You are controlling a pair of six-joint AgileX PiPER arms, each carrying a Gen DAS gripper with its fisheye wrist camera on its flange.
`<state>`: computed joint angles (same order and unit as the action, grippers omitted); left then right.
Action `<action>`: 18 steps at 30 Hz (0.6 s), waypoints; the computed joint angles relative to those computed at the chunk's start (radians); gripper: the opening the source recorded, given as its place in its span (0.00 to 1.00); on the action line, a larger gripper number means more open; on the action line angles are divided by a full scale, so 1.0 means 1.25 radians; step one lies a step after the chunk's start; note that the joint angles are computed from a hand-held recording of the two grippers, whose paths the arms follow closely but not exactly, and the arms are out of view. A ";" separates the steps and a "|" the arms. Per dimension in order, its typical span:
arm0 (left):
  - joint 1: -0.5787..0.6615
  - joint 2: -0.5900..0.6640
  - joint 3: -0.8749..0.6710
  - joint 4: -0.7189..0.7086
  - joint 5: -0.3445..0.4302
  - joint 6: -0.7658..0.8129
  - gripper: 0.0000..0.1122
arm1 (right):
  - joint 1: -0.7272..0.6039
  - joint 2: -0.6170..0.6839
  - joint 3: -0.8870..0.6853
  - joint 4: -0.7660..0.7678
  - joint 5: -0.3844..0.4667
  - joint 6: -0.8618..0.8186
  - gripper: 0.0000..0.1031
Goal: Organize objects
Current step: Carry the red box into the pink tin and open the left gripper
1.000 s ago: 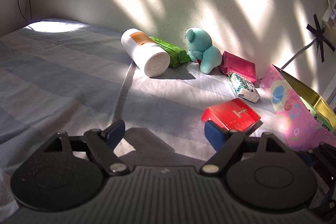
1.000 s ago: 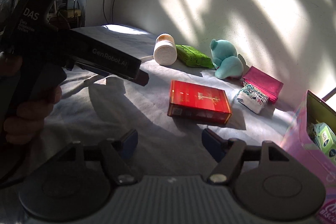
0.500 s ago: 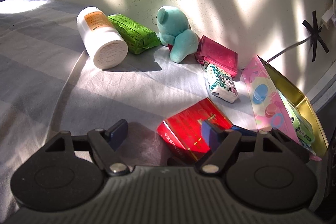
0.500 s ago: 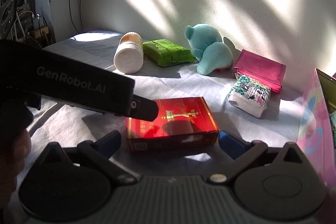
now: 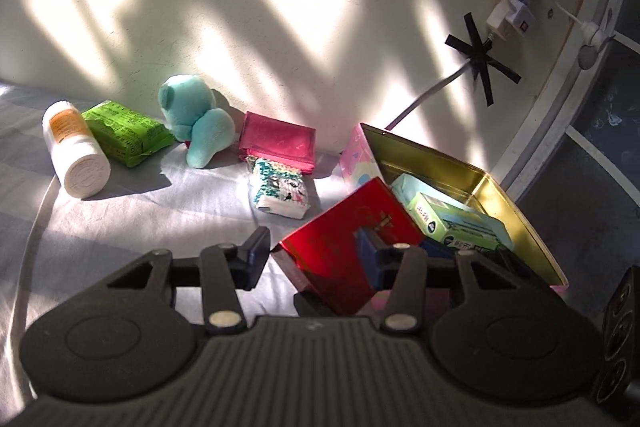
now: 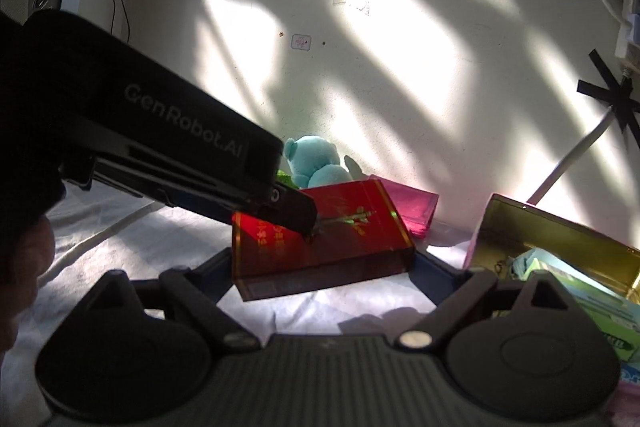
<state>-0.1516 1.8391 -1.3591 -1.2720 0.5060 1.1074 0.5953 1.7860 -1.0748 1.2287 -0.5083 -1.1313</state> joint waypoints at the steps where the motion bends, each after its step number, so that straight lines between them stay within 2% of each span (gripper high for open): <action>1: -0.023 -0.005 -0.005 -0.006 -0.004 0.011 0.45 | -0.008 -0.028 0.034 -0.030 -0.023 0.034 0.91; 5: -0.134 0.036 -0.094 0.065 0.000 -0.047 0.45 | -0.056 -0.132 0.170 -0.078 -0.118 0.123 0.91; 8: -0.213 0.110 -0.202 0.180 0.009 -0.162 0.45 | -0.134 -0.191 0.239 -0.081 -0.107 0.161 0.91; 11: -0.288 0.210 -0.366 0.361 0.045 -0.353 0.45 | -0.247 -0.237 0.272 -0.072 -0.017 0.183 0.91; 13: -0.320 0.294 -0.523 0.501 0.124 -0.506 0.45 | -0.325 -0.249 0.267 -0.033 0.064 0.144 0.92; 15: -0.345 0.383 -0.683 0.608 0.200 -0.629 0.46 | -0.399 -0.233 0.233 0.058 0.157 0.035 0.92; 17: -0.360 0.478 -0.843 0.673 0.253 -0.707 0.49 | -0.458 -0.202 0.201 0.059 0.227 0.046 0.92; 18: -0.368 0.520 -0.923 0.720 0.282 -0.747 0.52 | -0.477 -0.186 0.188 0.028 0.244 0.099 0.92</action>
